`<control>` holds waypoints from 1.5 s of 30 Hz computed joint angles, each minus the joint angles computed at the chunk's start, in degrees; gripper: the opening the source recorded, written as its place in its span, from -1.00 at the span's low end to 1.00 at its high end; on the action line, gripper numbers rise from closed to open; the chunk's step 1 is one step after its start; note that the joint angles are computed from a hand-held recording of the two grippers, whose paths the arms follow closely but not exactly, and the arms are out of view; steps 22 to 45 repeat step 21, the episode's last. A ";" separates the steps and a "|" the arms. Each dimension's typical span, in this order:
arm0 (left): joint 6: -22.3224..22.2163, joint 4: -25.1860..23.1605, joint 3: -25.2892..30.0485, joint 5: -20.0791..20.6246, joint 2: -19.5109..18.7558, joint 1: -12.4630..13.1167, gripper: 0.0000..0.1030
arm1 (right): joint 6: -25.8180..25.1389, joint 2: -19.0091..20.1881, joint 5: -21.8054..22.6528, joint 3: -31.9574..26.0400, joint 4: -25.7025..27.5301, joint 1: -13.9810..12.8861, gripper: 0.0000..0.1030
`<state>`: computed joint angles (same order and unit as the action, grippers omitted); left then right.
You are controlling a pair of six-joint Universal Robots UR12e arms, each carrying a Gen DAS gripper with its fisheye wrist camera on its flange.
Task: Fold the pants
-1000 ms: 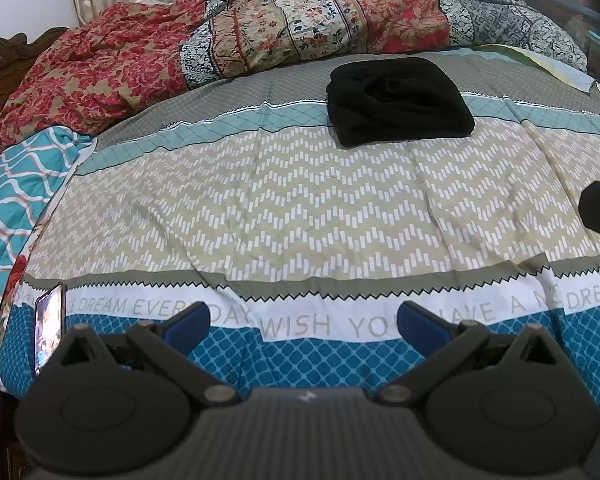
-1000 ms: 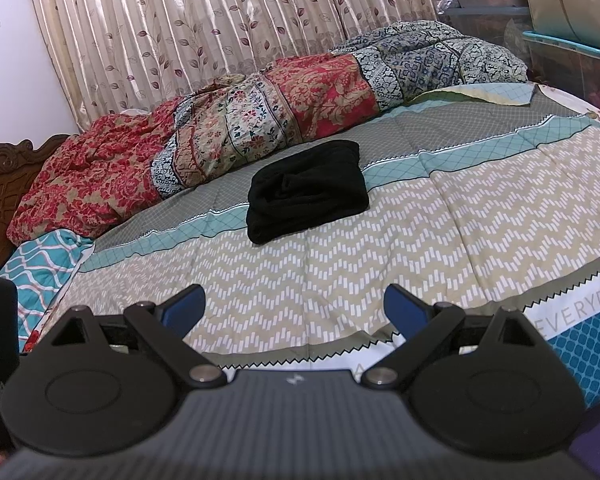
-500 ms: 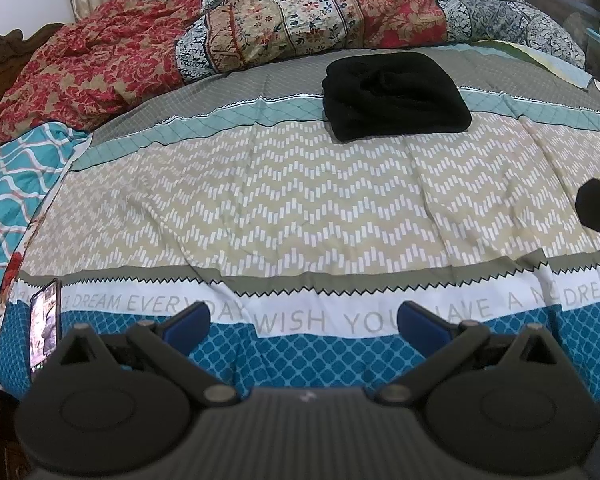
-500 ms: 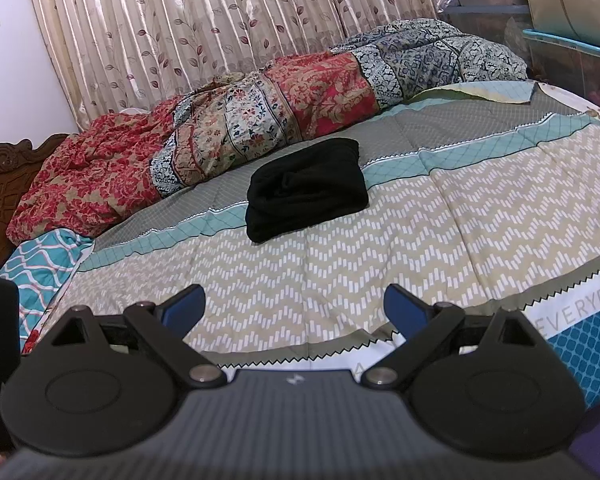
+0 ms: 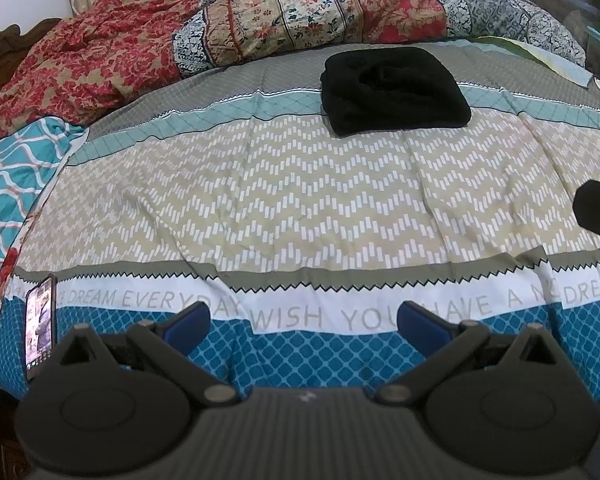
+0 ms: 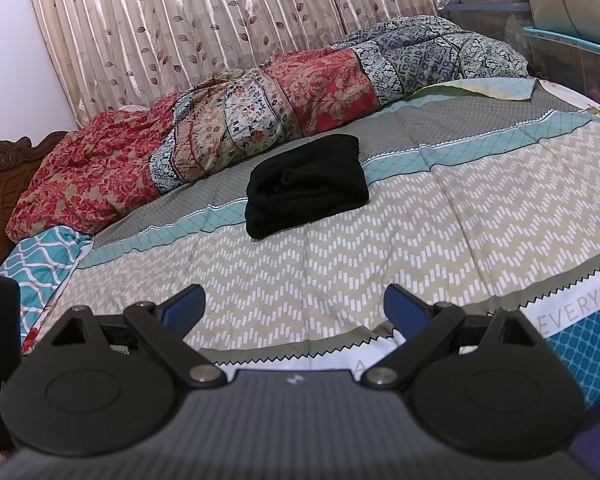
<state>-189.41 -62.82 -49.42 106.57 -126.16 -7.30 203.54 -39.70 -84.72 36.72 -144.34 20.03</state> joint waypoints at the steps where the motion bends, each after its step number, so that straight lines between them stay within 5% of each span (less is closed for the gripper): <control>1: -0.03 -0.11 0.06 -0.09 -0.03 0.02 1.00 | 0.00 0.04 0.05 -0.06 0.11 -0.03 0.89; 20: -0.56 -1.93 0.13 -4.53 0.05 0.81 1.00 | 0.01 0.52 0.93 -1.05 2.61 -0.34 0.89; 45: -0.31 -1.75 0.05 -4.42 0.07 0.74 1.00 | -0.04 0.52 0.95 -1.05 2.59 -0.34 0.89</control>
